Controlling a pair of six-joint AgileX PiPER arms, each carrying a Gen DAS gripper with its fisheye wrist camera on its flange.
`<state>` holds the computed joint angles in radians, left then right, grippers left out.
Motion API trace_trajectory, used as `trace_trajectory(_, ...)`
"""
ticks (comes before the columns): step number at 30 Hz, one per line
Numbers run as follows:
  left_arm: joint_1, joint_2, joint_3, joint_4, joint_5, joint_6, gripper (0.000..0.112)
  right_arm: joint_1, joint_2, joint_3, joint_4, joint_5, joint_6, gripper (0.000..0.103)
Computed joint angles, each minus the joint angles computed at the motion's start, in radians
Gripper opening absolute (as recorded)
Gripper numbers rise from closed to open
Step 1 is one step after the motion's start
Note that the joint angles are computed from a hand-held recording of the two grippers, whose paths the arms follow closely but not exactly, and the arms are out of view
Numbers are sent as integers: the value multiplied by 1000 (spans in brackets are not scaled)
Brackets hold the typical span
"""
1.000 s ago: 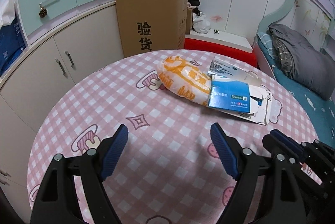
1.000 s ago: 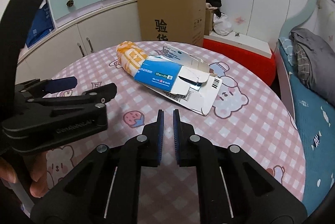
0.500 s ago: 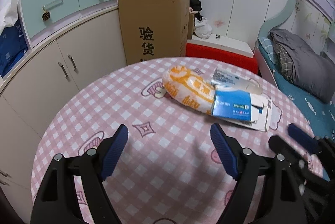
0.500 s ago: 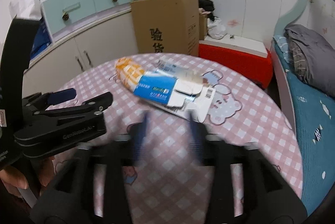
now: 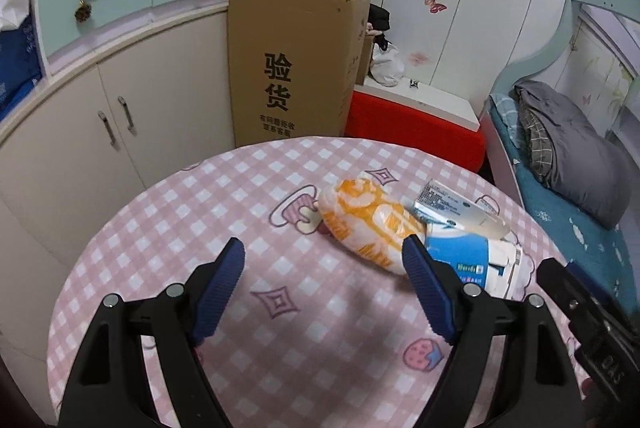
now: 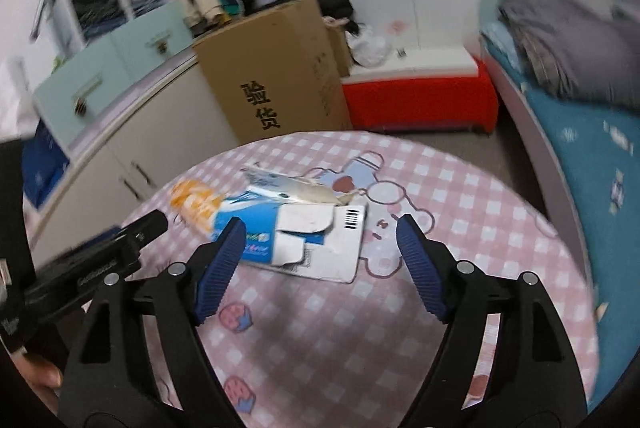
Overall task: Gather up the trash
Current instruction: 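Grasp the orange bread bag with the left tool while the right tool grasps the blue medicine box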
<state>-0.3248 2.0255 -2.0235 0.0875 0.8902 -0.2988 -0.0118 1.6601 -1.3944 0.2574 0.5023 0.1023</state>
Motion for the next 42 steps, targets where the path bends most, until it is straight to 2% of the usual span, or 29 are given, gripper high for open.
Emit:
trace_trajectory(5, 1, 54, -49, -20, -6, 25, 79, -62, 78, -35, 196, 31, -96, 77)
trace_trajectory(7, 3, 73, -68, -45, 8, 48, 79, -85, 104, -44, 329, 55, -200, 77)
trace_trajectory(11, 4, 103, -106, -65, 40, 63, 79, -87, 140, -68, 420, 81, -281, 77)
trace_trajectory(15, -6, 144, -162, -62, 100, 89, 79, -105, 179, -86, 580, 122, -417, 77)
trace_trajectory(18, -6, 142, -150, -58, 94, 77, 79, -110, 174, -71, 635, 139, -470, 73)
trace_trajectory(19, -6, 143, -153, -52, 96, 71, 79, -105, 169, -69, 613, 136, -453, 68)
trace_trajectory(21, -5, 138, -141, -30, 91, 57, 79, -107, 162, -62, 600, 132, -438, 48)
trace_trajectory(22, -5, 137, -137, -21, 89, 51, 79, -113, 160, -55, 607, 135, -440, 46)
trace_trajectory(26, 12, 133, -132, -30, 88, 52, 79, -175, 137, 9, 812, 186, -611, 26)
trace_trajectory(27, 22, 128, -124, -45, 81, 56, 79, -184, 132, 16, 842, 199, -640, 26)
trace_trajectory(29, 33, 119, -111, -46, 67, 39, 79, -206, 113, 42, 923, 234, -730, 9)
trace_trajectory(30, 48, 108, -92, -85, 47, 52, 79, -218, 104, 55, 975, 259, -781, 6)
trace_trajectory(32, 70, 110, -99, -153, 57, 74, 79, -232, 76, 75, 1024, 274, -841, 5)
trace_trajectory(35, 83, 99, -81, -187, 33, 62, 79, -238, 28, 115, 1058, 229, -890, 4)
trace_trajectory(39, 64, 85, -62, -191, -1, 62, 79, -197, -98, 198, 1022, 6, -938, 3)
trace_trajectory(42, 19, 94, -85, -146, 4, 57, 79, -129, -155, 221, 819, -184, -816, 3)
